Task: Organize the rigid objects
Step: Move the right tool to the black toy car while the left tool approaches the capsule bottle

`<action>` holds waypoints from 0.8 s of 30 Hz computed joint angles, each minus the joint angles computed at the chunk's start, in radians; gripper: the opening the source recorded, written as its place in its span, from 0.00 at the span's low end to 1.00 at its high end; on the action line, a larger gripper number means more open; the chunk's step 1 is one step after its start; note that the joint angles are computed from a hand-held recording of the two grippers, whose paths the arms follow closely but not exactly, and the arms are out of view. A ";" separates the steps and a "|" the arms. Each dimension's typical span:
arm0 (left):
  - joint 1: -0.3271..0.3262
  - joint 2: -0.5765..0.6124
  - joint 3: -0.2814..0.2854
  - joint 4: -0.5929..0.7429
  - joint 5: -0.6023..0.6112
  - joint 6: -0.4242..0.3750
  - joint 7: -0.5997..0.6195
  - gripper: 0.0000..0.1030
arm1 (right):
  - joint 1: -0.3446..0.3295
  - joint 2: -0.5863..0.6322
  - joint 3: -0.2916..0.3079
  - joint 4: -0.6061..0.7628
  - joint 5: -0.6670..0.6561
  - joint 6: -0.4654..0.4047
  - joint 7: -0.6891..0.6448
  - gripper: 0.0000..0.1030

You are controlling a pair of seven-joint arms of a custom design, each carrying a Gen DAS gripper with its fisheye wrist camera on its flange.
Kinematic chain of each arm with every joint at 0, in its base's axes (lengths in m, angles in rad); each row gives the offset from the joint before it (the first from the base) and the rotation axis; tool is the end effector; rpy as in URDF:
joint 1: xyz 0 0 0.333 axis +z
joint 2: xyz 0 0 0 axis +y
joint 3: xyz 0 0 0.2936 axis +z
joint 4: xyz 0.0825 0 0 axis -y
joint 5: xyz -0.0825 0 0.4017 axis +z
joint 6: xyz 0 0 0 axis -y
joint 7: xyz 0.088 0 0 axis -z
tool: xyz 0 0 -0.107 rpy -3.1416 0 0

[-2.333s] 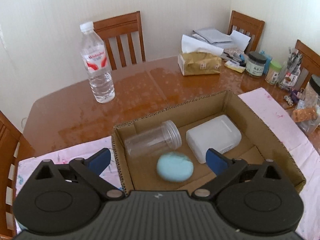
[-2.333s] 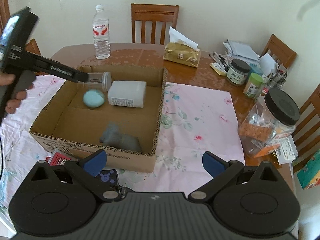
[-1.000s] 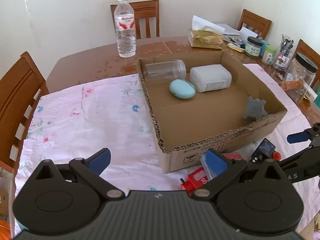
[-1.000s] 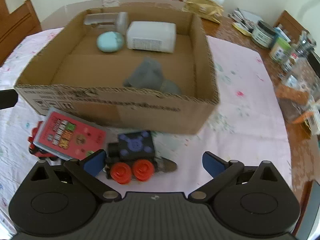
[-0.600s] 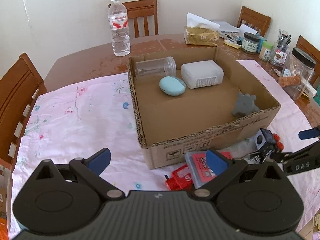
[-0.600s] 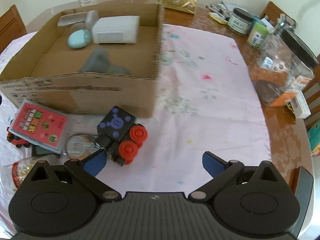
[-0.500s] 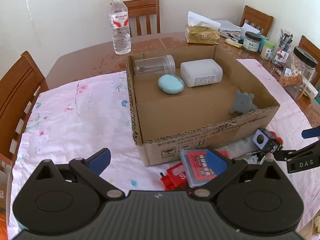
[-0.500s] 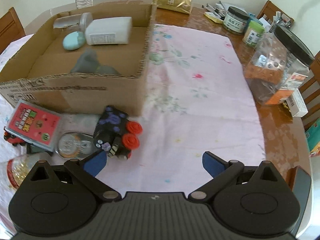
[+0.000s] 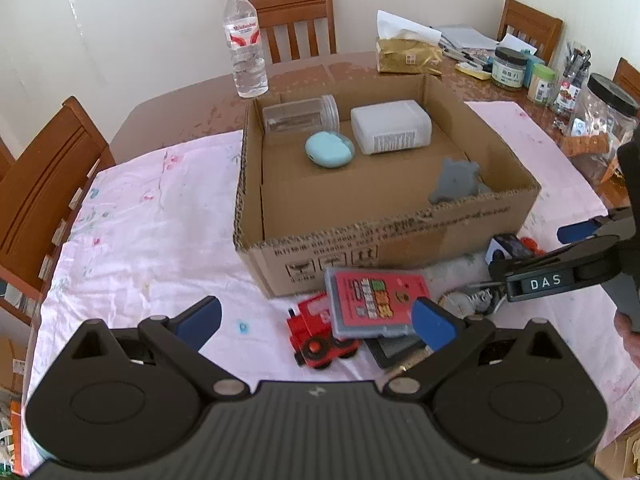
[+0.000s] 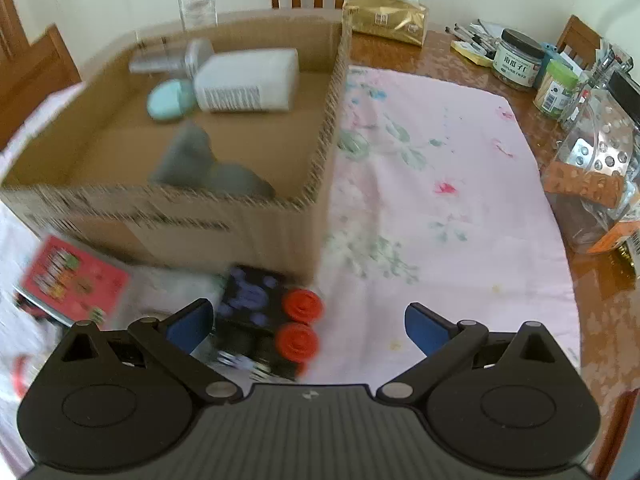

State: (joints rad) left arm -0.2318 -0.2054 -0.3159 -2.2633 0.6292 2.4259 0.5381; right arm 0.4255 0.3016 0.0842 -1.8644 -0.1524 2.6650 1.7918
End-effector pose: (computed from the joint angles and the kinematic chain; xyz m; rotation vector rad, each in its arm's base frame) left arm 0.4572 -0.2810 0.4492 -1.8683 1.7440 -0.4407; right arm 0.5872 0.3290 0.3806 -2.2409 1.4918 -0.3794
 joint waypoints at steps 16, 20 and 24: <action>-0.051 0.106 -0.011 0.066 -0.014 -0.007 -0.095 0.98 | -0.091 -0.073 0.017 -0.145 0.119 0.088 -0.249 1.00; -0.076 0.165 0.000 0.108 0.022 -0.037 -0.119 0.98 | -0.088 -0.071 0.013 -0.140 0.125 0.088 -0.257 1.00; -0.100 0.157 0.009 0.092 0.031 -0.056 -0.148 0.98 | -0.091 -0.080 0.016 -0.161 0.138 0.112 -0.278 1.00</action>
State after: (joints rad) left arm -0.3316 -0.0486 -0.3067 -2.1712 0.6607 2.3695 0.3896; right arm 0.3343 0.2214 0.0999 -2.0250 -0.0140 2.7772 1.5142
